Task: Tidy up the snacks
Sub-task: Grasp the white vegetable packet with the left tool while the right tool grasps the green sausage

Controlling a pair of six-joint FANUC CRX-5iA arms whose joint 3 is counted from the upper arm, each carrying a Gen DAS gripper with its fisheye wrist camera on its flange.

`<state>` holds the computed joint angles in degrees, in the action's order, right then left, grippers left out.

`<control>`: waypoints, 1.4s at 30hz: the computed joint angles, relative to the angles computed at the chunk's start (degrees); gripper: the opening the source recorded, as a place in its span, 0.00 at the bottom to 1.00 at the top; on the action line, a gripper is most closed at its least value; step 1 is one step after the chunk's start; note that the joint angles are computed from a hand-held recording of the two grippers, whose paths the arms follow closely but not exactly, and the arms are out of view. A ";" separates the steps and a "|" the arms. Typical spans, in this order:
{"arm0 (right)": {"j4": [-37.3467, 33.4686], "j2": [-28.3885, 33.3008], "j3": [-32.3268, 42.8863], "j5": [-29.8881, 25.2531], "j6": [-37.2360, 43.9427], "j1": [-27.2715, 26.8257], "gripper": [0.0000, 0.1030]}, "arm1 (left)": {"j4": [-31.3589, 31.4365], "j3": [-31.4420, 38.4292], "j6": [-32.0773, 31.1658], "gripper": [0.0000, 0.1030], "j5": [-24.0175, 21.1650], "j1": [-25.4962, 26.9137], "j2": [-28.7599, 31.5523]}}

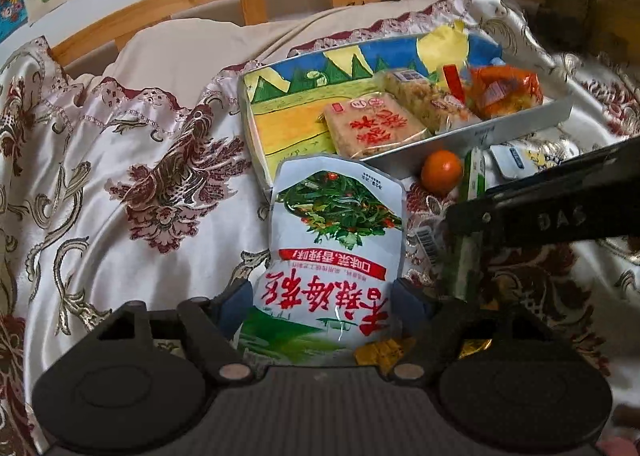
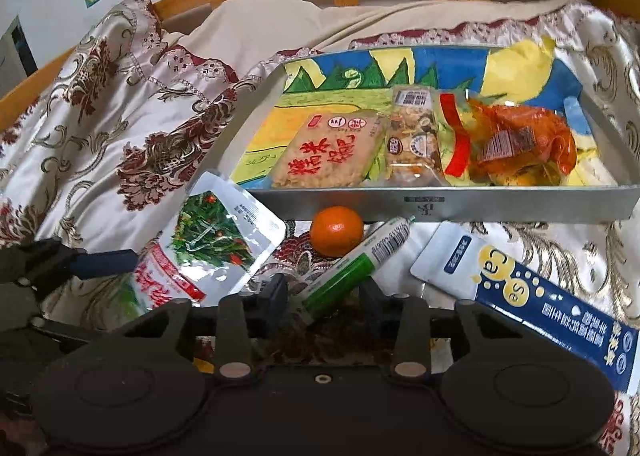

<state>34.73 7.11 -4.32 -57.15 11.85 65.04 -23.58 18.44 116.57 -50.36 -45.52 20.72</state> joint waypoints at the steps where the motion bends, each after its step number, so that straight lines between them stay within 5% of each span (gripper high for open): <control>1: -0.62 -0.35 -0.11 0.47 -0.23 -0.20 0.36 | -0.01 0.05 -0.08 0.75 -0.11 -0.02 -0.04; 8: -3.74 -1.96 -0.46 1.78 -2.06 -0.82 0.34 | 4.32 -0.60 1.71 0.65 0.40 2.01 -0.82; 13: -4.14 -1.10 0.51 2.71 -6.26 -1.26 0.51 | 3.65 -0.29 2.13 0.79 0.08 1.76 -0.19; 17: -2.40 1.26 3.00 -2.64 -5.65 -0.19 0.32 | 3.04 0.04 1.39 0.79 -0.05 1.33 -0.02; 29: -4.45 -6.45 -2.93 -1.67 0.51 -0.16 0.21 | -0.99 2.78 -1.57 0.67 -1.38 -1.40 1.86; 36: -5.04 -10.83 -6.74 -0.82 2.39 1.26 0.21 | 1.93 3.05 -8.13 0.61 -0.91 -2.26 2.02; 42: -5.34 -9.29 -6.31 -1.10 0.62 1.72 0.30 | -1.13 4.76 -6.38 0.71 -2.65 -3.49 3.07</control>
